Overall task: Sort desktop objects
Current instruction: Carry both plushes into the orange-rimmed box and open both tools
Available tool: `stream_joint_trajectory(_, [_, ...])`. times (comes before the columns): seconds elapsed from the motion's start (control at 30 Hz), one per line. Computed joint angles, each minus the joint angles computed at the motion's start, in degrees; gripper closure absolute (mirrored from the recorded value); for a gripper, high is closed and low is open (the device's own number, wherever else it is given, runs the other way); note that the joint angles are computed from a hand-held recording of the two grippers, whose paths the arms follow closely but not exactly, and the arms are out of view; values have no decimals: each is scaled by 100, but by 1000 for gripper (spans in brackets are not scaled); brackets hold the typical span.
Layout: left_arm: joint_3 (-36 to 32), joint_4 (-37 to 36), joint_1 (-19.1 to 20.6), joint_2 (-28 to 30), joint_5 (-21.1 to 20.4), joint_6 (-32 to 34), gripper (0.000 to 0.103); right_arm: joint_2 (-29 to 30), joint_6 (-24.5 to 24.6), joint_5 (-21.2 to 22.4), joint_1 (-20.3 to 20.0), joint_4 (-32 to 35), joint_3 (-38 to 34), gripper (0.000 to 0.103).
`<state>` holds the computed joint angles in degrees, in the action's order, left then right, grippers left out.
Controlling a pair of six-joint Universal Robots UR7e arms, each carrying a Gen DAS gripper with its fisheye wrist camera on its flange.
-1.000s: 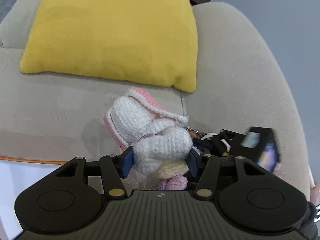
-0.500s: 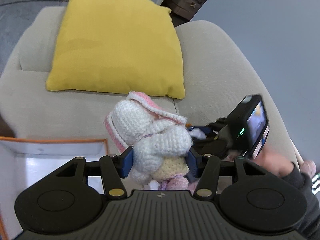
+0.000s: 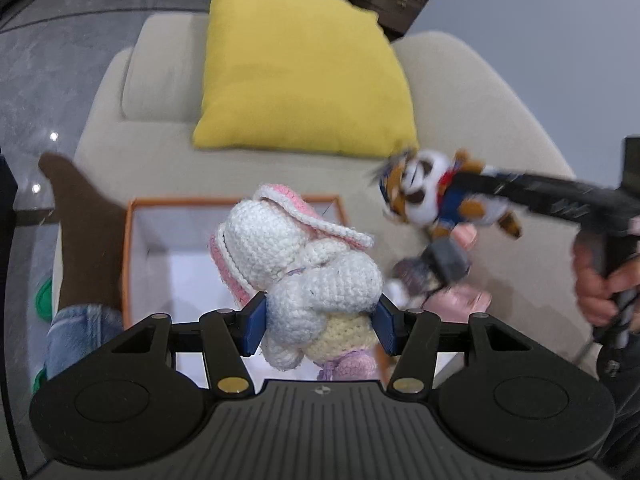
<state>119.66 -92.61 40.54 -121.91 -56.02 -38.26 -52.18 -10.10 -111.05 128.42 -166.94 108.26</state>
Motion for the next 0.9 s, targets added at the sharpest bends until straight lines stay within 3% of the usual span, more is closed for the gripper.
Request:
stream_joint_trajectory(0.17, [108,149,445,-104,-108,499,40,495,469,421,236,-401,-3,65])
stream_joint_trajectory(0.27, [158,68,773,-75,-255,1221,40,921,672,567,151,-463,-117,65])
stream_joint_trajectory(0.5, [258,-350,1459,386,33,2269,40,1721,922,404,53,-548,-453,65])
stream_joint_trajectory(0.7, [628,-882,1492,528,639,3066,40,2076,990,333,-7,-768,-605,65])
stream_joint_trajectory(0.9, [981,-651,1196,359,1209,3301,37,2034,885,152,69,-214,-665,62])
